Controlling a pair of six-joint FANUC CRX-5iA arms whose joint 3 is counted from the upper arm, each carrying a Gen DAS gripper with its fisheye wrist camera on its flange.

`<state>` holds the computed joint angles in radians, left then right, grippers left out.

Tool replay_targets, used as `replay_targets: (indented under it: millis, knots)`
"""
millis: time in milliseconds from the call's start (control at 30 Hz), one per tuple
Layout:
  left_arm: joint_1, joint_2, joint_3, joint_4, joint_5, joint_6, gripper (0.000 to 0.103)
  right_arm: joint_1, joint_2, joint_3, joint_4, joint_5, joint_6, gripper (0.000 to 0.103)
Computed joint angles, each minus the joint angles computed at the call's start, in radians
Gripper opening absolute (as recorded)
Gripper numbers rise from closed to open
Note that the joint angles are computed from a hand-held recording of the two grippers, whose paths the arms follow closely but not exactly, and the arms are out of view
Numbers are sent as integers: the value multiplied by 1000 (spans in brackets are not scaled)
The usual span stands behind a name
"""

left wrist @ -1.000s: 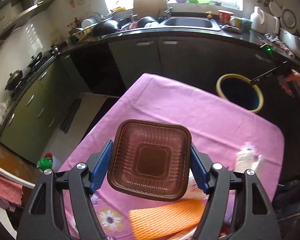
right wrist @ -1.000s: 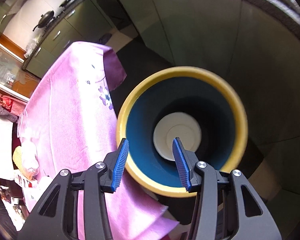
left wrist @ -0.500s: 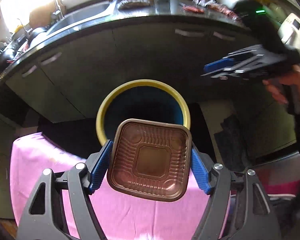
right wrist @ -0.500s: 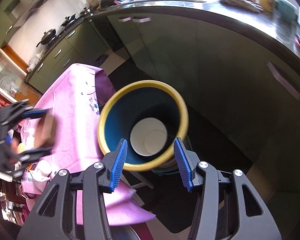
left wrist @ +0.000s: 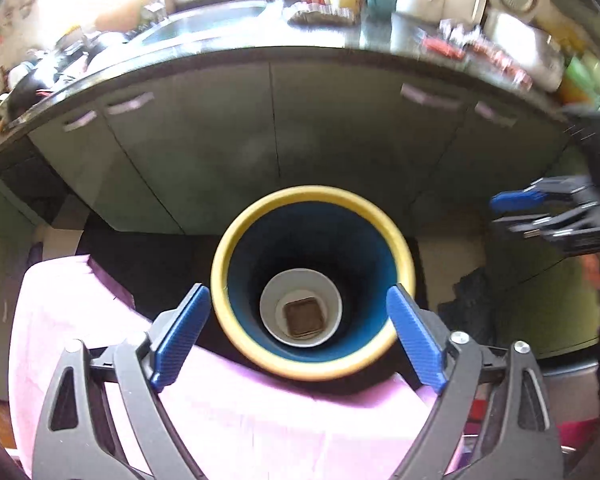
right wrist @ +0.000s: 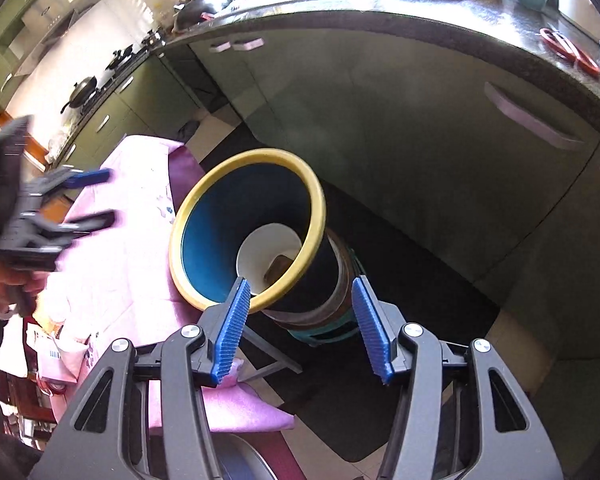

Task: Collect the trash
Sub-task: 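Carry the brown tray over the bin and open the left tool, then grasp the clear plastic cup with the right tool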

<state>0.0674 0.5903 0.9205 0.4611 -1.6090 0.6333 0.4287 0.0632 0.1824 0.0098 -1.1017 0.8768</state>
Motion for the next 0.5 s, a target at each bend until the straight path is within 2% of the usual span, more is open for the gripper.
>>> replay_targets:
  millis: [100, 267, 433, 500]
  knots:
    - [75, -64, -60, 68, 15, -10, 89, 6, 47, 51, -21, -16, 33, 53]
    - [235, -234, -231, 122, 107, -50, 93, 52, 168, 216, -45, -85, 123, 53]
    - [422, -354, -368, 136, 206, -41, 94, 132, 367, 528, -88, -199, 272, 54]
    - [493, -374, -395, 148, 216, -27, 95, 171, 470, 701, -111, -255, 339, 60]
